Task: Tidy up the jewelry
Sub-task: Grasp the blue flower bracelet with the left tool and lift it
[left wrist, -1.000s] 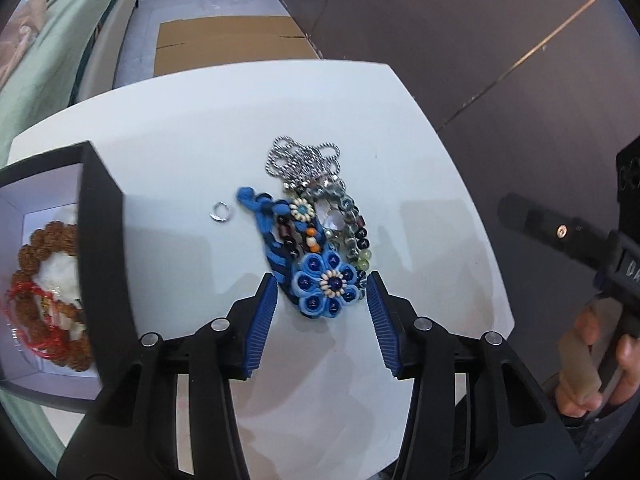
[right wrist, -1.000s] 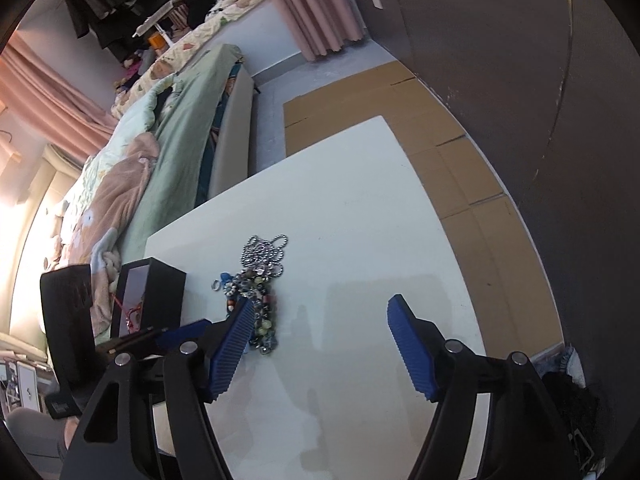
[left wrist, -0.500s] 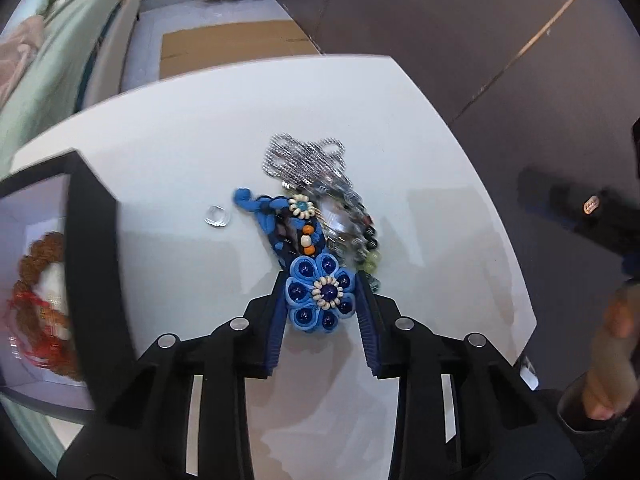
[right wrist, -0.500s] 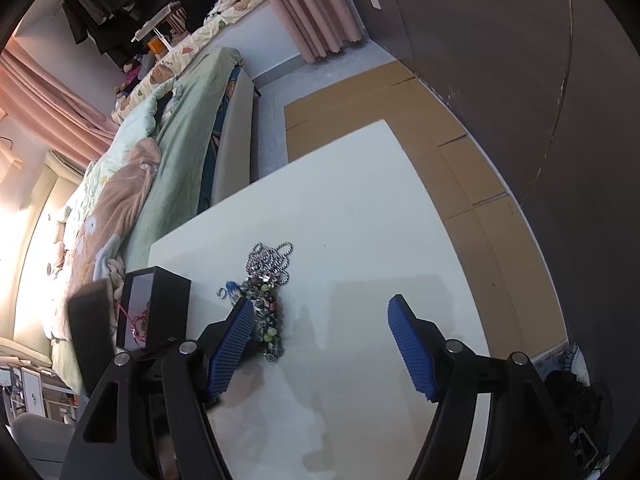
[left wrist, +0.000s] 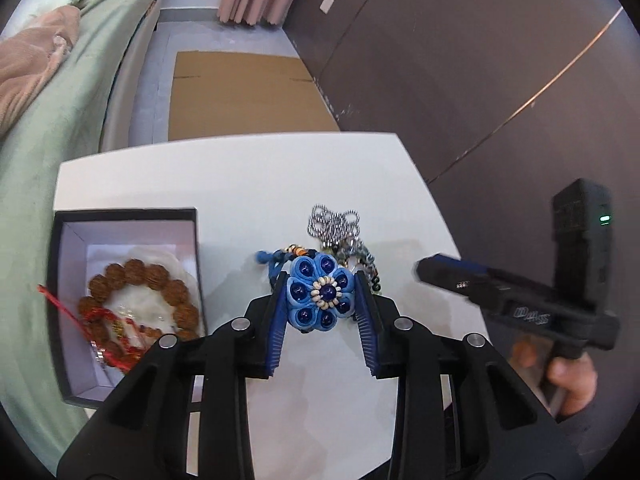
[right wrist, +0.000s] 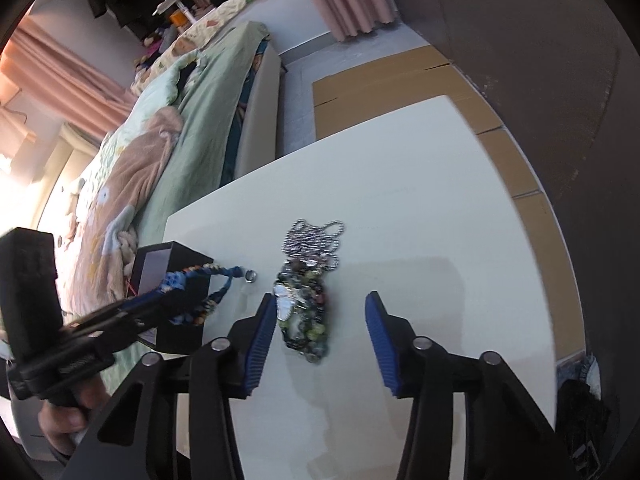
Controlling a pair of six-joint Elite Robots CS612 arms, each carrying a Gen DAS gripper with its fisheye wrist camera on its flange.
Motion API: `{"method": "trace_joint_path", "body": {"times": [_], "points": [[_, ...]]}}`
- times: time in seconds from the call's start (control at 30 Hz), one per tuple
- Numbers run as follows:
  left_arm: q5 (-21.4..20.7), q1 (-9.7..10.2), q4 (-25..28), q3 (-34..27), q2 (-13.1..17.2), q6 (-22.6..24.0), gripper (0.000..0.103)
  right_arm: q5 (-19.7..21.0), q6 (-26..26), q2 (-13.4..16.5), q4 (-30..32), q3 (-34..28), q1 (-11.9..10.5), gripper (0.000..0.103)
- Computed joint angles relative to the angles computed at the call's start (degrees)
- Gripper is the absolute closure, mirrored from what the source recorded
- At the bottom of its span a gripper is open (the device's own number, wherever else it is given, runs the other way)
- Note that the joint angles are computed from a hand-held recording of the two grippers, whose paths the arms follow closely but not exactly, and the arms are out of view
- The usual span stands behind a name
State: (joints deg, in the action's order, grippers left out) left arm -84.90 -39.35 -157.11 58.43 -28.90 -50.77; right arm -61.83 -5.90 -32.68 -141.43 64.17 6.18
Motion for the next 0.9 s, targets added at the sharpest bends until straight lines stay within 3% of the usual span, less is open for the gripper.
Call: {"method": "trace_joint_path", "body": {"times": [0.13, 0.4, 0.57, 0.67, 0.9], "points": [[0.4, 0.27, -2.3, 1.4, -0.8, -0.5, 0.071, -1.4, -1.7, 1.1, 2.1, -2.1, 1.3, 0.064], [0.2, 0.84, -7.0, 5.1, -2.6, -0.9, 0.071, -10.0, -3.4, 3.4, 2.9, -5.9, 4.1, 0.065], [0.2, 1.10, -9.8, 8.0, -3.9, -1.3, 0.071, -12.4, -4.6, 3.9, 3.2, -6.6, 4.9, 0.091], [0.4, 1.17, -11.0, 9.3, -4.6, -1.4, 0.071, -14.1, -5.0, 3.1, 0.3, -5.2, 5.2, 0.094], [1.7, 1.14, -14.1, 12.9, -6.5, -2.0, 0.071, -10.2, -4.4, -0.3, -6.3, -0.2, 4.7, 0.094]]}}
